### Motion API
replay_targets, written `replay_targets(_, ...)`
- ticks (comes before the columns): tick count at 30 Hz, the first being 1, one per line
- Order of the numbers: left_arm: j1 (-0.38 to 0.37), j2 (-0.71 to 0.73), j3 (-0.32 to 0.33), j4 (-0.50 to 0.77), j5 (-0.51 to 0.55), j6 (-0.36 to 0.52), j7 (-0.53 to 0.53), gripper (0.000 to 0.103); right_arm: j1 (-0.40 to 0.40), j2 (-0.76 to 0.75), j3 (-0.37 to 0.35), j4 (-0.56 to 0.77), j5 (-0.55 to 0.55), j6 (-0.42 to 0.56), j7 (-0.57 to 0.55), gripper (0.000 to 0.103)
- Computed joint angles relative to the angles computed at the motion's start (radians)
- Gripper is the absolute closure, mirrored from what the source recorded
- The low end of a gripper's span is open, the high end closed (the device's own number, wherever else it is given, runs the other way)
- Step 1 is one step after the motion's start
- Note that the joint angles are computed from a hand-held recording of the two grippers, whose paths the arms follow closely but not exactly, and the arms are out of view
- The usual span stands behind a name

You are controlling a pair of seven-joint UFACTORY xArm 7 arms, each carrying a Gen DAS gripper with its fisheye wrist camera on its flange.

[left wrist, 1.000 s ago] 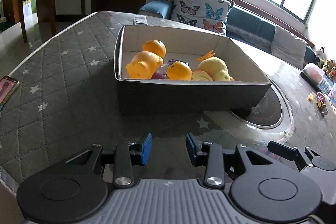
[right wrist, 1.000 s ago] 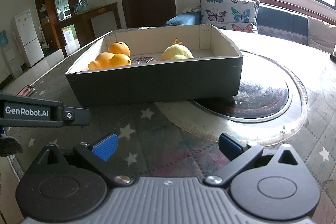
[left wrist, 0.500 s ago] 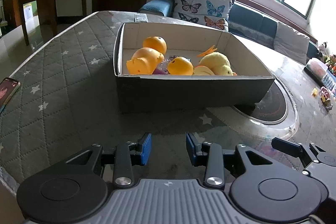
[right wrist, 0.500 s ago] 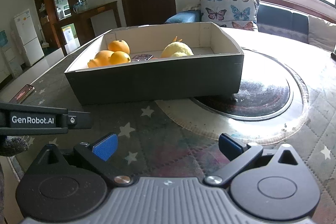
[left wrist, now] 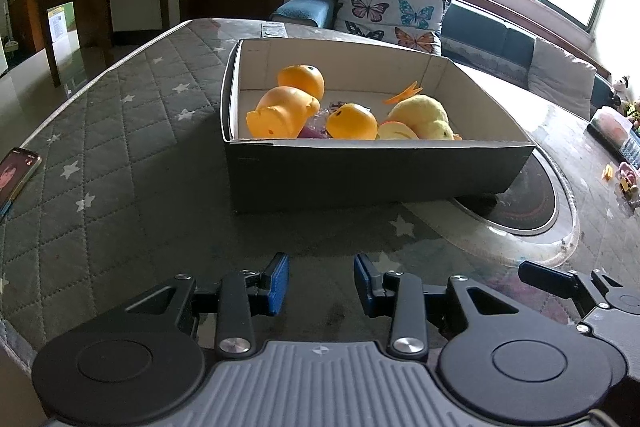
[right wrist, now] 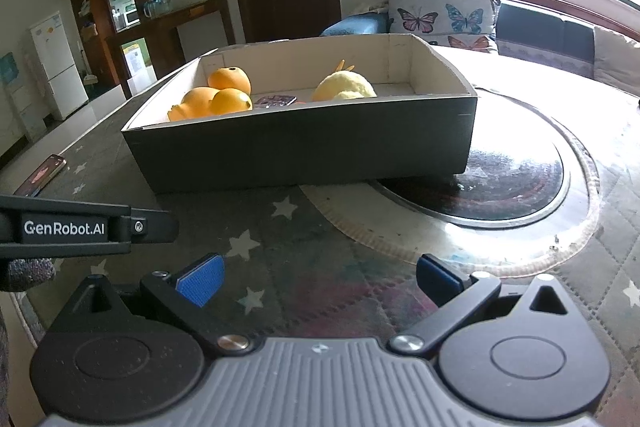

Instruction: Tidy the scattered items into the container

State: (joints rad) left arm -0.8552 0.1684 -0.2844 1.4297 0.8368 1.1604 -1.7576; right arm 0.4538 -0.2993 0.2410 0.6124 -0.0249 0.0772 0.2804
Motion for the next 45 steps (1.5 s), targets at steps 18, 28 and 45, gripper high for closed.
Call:
replay_targets(18,0.007,0.020,0.012,0.016,-0.015,-0.025,0.045,0.065,0.003,0.047,-0.014,0.041,0.006,0.013,-0.029,0.000)
replay_targets(28,0.011,0.024,0.020,0.018,-0.013,-0.050,0.051,0.066,-0.009,0.056,-0.014,0.051,0.005,0.014,-0.034,0.000)
replay_targets(45,0.007,0.041,0.033,0.032,-0.021,-0.054,0.070,0.066,-0.014,0.078,-0.010,0.072,-0.001,0.022,-0.048,0.000)
